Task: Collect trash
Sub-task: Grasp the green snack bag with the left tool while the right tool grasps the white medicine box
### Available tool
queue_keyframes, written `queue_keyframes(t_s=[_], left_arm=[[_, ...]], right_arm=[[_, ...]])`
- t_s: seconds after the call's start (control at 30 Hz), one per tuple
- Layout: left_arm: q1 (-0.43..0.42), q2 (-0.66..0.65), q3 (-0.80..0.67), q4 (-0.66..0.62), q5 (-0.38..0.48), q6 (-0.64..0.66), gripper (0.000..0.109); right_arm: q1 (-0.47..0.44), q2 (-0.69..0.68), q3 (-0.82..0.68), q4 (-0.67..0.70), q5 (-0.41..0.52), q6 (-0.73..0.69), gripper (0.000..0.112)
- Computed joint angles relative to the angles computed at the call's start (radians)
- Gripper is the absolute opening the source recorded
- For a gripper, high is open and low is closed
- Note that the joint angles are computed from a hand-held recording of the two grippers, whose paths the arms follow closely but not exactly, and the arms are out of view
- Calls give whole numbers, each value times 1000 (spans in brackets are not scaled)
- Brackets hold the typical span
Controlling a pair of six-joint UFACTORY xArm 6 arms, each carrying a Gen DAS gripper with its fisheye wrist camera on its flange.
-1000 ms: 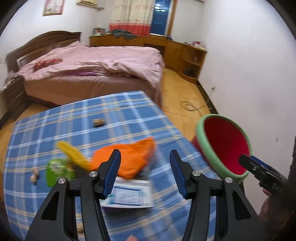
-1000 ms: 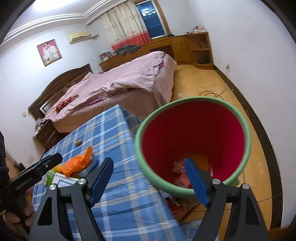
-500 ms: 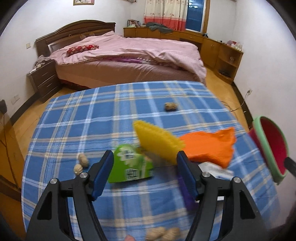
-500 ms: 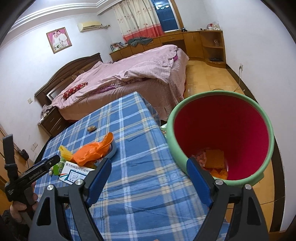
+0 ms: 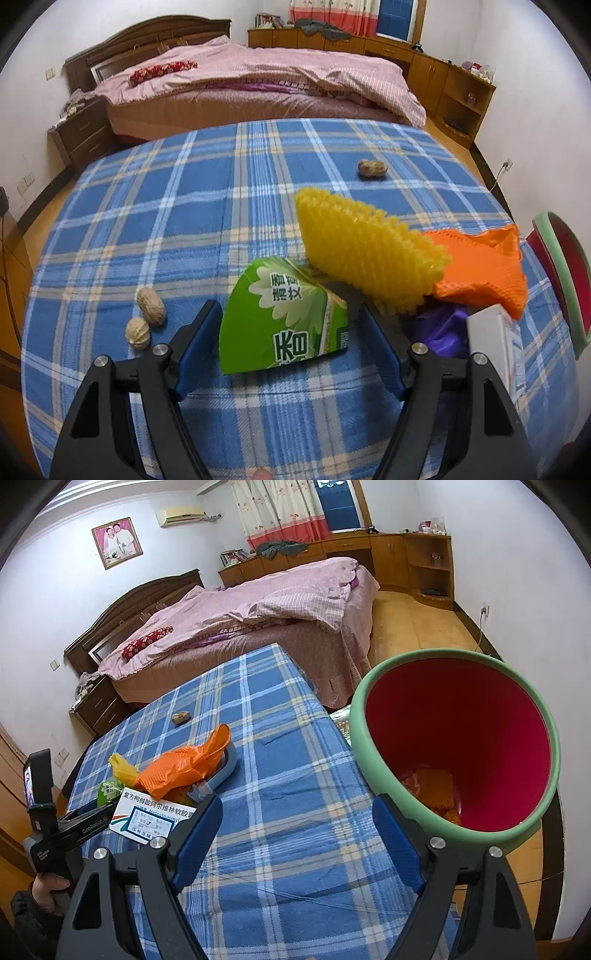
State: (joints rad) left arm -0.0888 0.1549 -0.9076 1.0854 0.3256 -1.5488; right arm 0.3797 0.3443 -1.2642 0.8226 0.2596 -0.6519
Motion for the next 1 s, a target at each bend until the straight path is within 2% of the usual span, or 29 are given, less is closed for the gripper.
queue_keyframes(t_s=[0.1, 0.23, 0.43, 0.5, 0.57, 0.8, 0.9, 1.0], left_arm=[[-4, 0, -2, 21, 11, -28, 66], [18, -26, 27, 72, -56, -79, 66], [22, -122, 91, 147, -69, -167, 66], [17, -157, 117, 153, -61, -187, 66], [6, -197, 147, 151, -39, -193, 66], [8, -296, 240, 166, -28, -240, 66], [17, -319, 269, 182, -37, -267, 66], [23, -331, 285, 202, -42, -296, 66]], right_arm=[[4, 1, -1, -4, 2, 2, 85], [12, 0, 0, -1, 7, -3, 85], [35, -11, 7, 34, 28, -33, 85], [47, -15, 10, 54, 37, -55, 89], [64, -19, 10, 107, 55, -97, 102], [127, -7, -6, 158, 83, -136, 103], [156, 5, -11, 147, 70, -151, 103], [191, 34, -24, 59, 24, -113, 103]])
